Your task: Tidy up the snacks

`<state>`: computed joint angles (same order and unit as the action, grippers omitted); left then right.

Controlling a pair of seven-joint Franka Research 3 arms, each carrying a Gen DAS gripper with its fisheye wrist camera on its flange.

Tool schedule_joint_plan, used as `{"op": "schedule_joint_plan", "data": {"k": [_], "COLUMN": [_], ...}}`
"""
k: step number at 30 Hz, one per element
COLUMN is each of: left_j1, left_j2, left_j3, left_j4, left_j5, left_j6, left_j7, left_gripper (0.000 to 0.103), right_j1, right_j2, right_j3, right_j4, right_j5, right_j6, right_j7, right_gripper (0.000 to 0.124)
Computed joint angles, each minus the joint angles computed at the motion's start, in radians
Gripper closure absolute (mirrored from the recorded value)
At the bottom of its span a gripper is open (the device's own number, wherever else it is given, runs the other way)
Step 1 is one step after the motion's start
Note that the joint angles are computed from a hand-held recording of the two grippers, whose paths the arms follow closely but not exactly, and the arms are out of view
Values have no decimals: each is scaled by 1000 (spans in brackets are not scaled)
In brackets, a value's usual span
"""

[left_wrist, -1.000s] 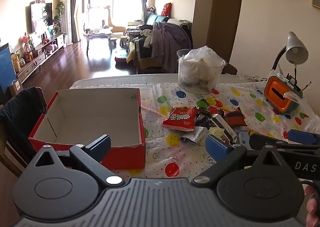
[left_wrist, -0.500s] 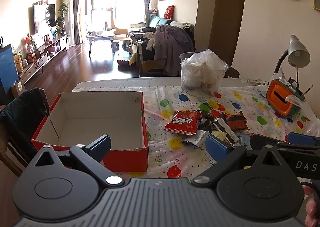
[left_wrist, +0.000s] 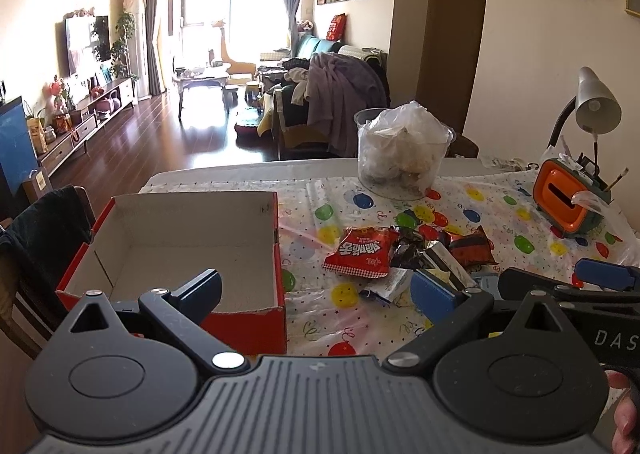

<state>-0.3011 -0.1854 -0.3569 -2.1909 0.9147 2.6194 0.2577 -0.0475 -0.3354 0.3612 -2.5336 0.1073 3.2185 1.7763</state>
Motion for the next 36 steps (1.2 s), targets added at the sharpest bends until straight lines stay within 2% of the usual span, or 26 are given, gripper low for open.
{"op": "schedule_joint_plan", "data": {"k": [1, 2, 11, 14, 17, 19, 23, 26, 28, 36], "left_j1": [1, 2, -31, -49, -68, -85, -111, -119, -120, -160], "left_j2": [8, 14, 119, 165, 218, 253, 328, 383, 413, 523], "left_j3": [-2, -8, 7, 24, 41, 51, 77, 92, 95, 132], "left_j4": [9, 18, 112, 149, 193, 224, 284, 334, 361, 478], "left_j5": [4, 23, 101, 81, -4, -6, -9, -74, -147, -222], "left_j6": [-4, -17, -31, -26, -23, -34, -13, 0, 5, -33], "left_j7": [-4, -11, -73, -34, 70, 81, 131, 208, 265, 375], "left_gripper": [2, 2, 2, 2, 2, 2, 2, 2, 3, 6], "right_j1": [-19, -4, 295, 396, 436, 461, 458, 432, 403, 287], "right_j2": [-3, 5, 84, 112, 138, 155, 193, 234, 264, 399], "right_j3": [17, -1, -328, -442, -502, -540, -567, -563, -552, -485], "right_j4": [-1, 2, 49, 75, 96, 109, 138, 169, 194, 304], "right_j5": [-6, -4, 96, 157, 212, 264, 343, 389, 402, 438], "right_j6": [0, 4, 11, -15, -47, -70, -114, -136, -165, -253], "right_j7": [8, -2, -208, -313, -405, -473, -608, -678, -696, -721], "right_gripper": [21, 21, 21, 21, 21, 21, 23, 26, 29, 39]}}
